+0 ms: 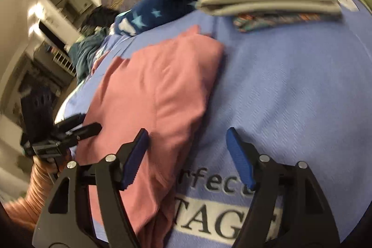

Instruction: Fold small clothes

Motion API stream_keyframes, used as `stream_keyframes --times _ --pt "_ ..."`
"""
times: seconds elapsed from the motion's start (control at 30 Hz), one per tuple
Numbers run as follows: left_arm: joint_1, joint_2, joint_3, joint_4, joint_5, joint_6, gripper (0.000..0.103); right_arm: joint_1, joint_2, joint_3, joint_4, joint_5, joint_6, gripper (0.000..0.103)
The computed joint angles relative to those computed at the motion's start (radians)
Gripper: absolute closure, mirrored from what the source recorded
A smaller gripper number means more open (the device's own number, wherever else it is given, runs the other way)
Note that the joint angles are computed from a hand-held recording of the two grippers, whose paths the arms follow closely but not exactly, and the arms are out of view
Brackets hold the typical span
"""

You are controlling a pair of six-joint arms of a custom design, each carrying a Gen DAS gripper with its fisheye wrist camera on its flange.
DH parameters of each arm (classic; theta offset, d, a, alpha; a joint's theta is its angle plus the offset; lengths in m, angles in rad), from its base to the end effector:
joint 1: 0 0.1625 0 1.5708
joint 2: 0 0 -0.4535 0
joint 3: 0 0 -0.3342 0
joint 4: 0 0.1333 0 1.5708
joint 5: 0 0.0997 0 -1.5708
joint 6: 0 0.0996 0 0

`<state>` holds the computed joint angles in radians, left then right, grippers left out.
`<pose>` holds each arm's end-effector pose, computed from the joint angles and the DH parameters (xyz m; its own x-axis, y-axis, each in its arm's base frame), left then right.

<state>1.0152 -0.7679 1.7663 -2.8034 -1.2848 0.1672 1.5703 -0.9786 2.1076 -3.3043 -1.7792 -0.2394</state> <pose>-0.1933 -0.6173 0.1268 -0.7524 0.5817 -0.3092 0.6473 0.7399 -0.1832 0.1124 -0.5335 0.2132 -0.9505 -0.0804 0.3001 -0.2316 0.8273 -0.5118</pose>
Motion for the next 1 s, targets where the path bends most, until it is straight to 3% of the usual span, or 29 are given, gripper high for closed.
stream_keyframes --times 0.27,0.5,0.57,0.63,0.7,0.8,1.0 --pt "-0.001 0.022 -0.044 0.038 0.019 0.020 0.014 0.028 0.046 -0.102 0.104 -0.022 -0.027 0.033" --pt "0.006 0.052 -0.109 0.092 0.018 0.045 0.012 0.009 0.064 -0.140 0.118 0.019 -0.054 0.050" --pt "-0.003 0.055 -0.090 0.042 0.048 0.053 0.024 0.003 0.065 -0.136 0.106 0.031 -0.056 0.060" --pt "-0.012 0.044 -0.067 0.005 0.058 0.053 0.058 0.005 0.066 -0.123 0.076 0.038 -0.054 0.073" --pt "-0.023 0.028 -0.054 -0.012 0.074 0.038 0.076 0.029 0.074 -0.106 0.019 -0.002 -0.059 0.080" --pt "-0.051 -0.018 -0.018 -0.062 0.054 0.028 0.080 0.088 0.076 -0.073 -0.096 -0.061 -0.094 0.082" --pt "-0.177 -0.079 0.018 -0.211 0.026 0.108 0.080 0.221 0.009 0.029 -0.411 -0.147 -0.207 0.082"
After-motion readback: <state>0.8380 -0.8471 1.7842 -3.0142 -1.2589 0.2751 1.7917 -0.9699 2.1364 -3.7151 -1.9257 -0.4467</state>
